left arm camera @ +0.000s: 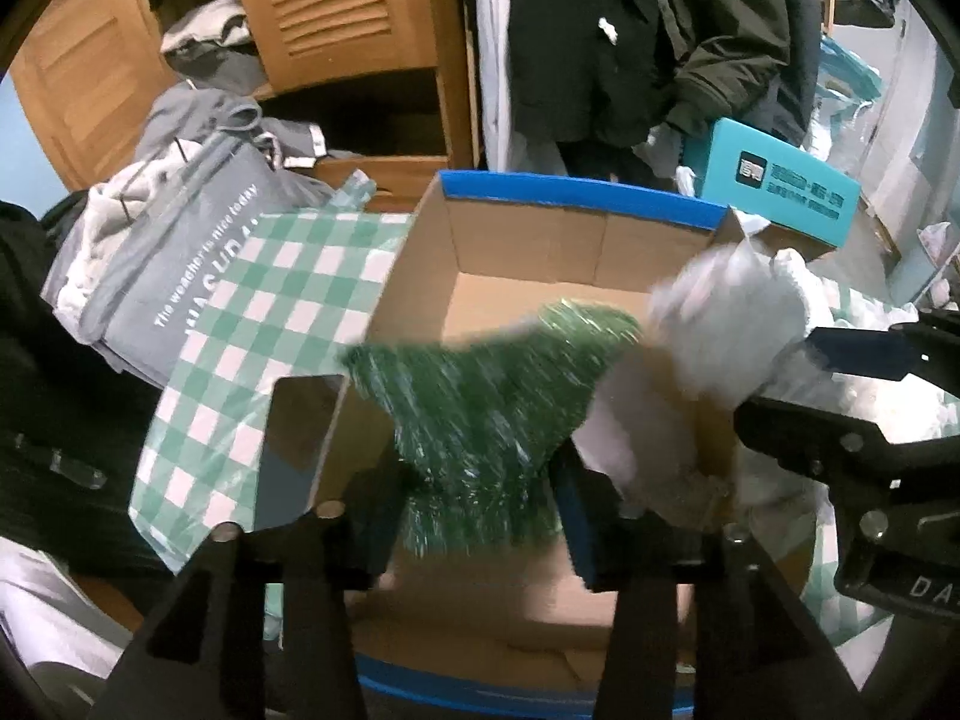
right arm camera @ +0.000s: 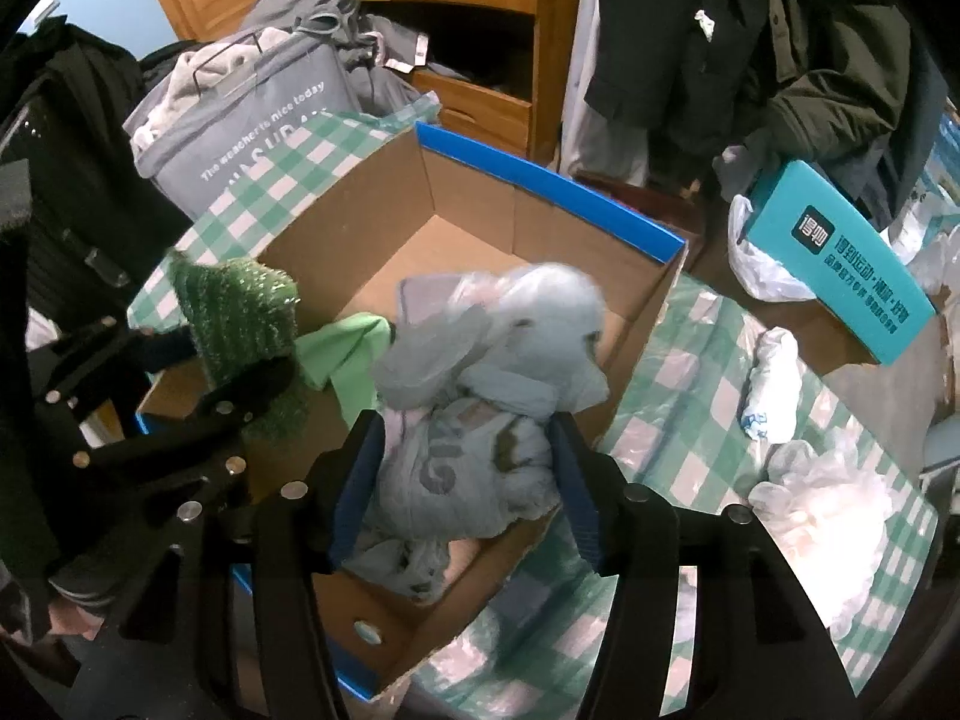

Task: Organize soft objects
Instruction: 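Carry the knit item and plastic bag over the box and open both tools, then move both tools back over the table toward the grey and black socks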

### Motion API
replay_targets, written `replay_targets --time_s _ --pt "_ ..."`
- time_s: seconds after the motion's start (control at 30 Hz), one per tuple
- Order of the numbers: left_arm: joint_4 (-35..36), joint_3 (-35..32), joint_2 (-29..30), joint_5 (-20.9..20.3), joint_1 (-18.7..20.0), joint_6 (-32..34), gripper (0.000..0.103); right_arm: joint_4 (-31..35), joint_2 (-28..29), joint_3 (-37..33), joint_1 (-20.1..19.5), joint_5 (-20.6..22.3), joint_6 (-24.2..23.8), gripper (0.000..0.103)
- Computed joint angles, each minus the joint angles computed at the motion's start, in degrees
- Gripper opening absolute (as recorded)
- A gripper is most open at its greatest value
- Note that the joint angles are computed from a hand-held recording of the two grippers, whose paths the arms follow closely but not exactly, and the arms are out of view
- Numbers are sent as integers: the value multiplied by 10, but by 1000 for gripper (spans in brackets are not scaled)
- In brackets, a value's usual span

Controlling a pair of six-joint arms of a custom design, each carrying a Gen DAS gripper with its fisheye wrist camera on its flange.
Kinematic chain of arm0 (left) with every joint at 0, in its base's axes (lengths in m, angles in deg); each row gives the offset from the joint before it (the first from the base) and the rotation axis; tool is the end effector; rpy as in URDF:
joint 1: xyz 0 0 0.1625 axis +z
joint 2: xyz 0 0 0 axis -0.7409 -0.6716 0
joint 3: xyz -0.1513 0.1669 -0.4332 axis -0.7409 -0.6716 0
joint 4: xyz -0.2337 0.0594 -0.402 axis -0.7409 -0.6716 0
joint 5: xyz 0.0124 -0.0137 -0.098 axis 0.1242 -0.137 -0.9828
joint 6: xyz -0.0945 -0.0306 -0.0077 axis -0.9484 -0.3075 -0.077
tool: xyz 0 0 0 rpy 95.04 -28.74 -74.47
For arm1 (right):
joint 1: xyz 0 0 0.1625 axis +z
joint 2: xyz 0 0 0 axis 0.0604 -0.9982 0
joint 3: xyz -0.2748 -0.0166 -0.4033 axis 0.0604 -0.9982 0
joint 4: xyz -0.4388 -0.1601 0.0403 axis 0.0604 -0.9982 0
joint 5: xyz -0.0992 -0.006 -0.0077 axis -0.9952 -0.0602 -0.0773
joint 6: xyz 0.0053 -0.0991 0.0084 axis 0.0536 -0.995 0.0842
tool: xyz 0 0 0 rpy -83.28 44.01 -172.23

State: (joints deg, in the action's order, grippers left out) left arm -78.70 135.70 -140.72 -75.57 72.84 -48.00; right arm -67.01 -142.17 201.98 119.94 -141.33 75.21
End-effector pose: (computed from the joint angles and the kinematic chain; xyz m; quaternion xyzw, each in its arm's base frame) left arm -0.2869 -0.3503 0.1545 0.3356 0.8711 -0.1466 0.3271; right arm 0.2672 -0.2943 0.2195 0.0580 -0.9168 0.2117 0.3336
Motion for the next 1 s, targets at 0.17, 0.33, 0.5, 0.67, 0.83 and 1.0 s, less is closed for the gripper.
replay_targets --time_s 0.17,0.33,0.5,0.67,0.83,1.0 --pt "1 0 -1 12 -6 0 63 -6 -9 3 5 -16 8 78" --pt "5 -1 2 14 -10 1 66 9 -23 3 11 -27 20 78" --pt "-8 -1 3 5 -17 3 69 30 -43 8 15 -34 39 78" --pt "-19 -2 14 -5 -29 9 71 72 -69 16 20 -51 67 78" --pt "-36 -2 28 -15 -46 19 74 115 -103 25 26 -64 98 78" --pt "-51 -7 41 -32 -58 26 74 164 -147 33 32 -75 135 78"
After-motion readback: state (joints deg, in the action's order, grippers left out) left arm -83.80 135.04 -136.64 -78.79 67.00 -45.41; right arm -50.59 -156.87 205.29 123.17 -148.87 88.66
